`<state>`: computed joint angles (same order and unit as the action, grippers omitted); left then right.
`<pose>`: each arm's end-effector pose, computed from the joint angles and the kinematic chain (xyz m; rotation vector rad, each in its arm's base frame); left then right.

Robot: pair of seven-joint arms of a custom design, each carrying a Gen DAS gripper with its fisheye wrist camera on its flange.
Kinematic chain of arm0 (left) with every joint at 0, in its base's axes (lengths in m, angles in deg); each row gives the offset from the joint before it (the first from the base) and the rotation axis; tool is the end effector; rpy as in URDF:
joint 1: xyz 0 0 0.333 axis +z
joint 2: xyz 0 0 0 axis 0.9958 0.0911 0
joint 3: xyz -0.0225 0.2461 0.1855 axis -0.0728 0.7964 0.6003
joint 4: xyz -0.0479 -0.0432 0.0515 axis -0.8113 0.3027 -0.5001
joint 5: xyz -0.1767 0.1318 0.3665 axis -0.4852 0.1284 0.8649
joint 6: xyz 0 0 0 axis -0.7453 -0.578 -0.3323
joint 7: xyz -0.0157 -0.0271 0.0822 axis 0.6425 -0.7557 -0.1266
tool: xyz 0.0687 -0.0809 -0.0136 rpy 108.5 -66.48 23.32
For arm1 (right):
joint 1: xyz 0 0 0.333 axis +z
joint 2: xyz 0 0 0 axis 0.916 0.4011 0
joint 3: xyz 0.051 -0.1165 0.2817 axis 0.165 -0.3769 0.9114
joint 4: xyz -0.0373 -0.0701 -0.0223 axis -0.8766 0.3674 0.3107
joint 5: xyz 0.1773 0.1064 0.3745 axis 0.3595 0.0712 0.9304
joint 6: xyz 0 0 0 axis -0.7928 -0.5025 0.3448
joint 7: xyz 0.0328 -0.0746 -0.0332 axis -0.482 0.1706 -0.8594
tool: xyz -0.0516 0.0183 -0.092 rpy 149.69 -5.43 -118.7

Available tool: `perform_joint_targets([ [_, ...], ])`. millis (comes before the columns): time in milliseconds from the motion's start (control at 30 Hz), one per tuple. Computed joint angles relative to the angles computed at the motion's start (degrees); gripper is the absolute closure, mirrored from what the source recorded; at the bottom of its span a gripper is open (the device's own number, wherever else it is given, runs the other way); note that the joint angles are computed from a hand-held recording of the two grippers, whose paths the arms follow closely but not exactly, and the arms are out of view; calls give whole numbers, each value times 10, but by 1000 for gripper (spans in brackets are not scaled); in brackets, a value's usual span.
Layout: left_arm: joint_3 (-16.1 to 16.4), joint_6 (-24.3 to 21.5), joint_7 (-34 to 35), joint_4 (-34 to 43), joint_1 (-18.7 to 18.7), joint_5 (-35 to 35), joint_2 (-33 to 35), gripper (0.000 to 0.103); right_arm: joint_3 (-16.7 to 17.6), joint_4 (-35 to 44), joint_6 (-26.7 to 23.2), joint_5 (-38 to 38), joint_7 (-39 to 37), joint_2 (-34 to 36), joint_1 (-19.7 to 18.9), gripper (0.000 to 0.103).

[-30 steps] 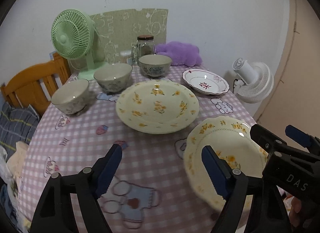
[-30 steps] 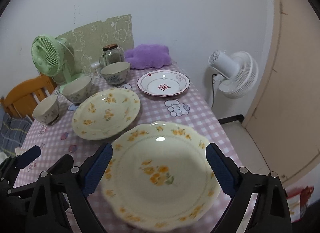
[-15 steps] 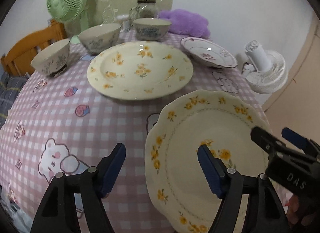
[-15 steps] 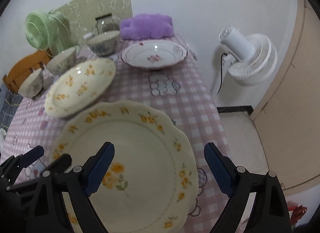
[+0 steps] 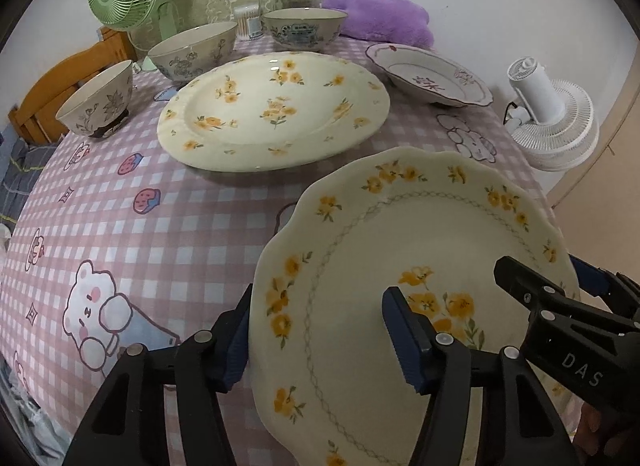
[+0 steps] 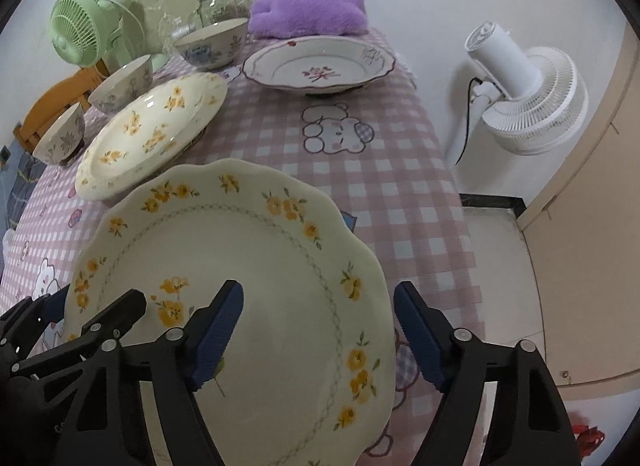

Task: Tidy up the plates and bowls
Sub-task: 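Grasp the scalloped yellow-flower plate rim with both grippers and lift it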

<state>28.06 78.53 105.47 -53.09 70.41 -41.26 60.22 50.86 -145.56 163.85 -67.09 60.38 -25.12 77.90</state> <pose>0.6113 -0.2776 0.5184 -1.8736 2.0425 -0.5860 0.6033 0.1481 0.4839 -1.8124 1.9651 -0.5544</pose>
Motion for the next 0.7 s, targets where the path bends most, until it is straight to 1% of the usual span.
perform_joint_targets([
  [33,0,-2,-2,0,-1,4,1,41,0,1,-3,5,-5,1,0,24],
  [67,0,-3,-2,0,-1,5,1,40,-1,2,-6,12,-11,4,0,27],
  [100,0,-2,-2,-1,-1,5,0,40,-1,4,-8,18,-14,6,-1,32],
  [200,0,-4,0,0,-1,6,0,40,-1,4,-7,31,-23,8,-1,37],
  [300,0,-6,7,4,-1,4,4,40,0,7,-11,24,-14,10,0,37],
  [500,0,-28,45,12,5,-22,4,40,3,19,-44,16,17,10,4,37],
  [633,3,-24,71,-3,15,-35,-12,40,9,25,-59,5,39,8,12,37],
  [700,5,-15,90,-16,24,-48,-23,40,12,29,-62,-6,57,9,18,37],
])
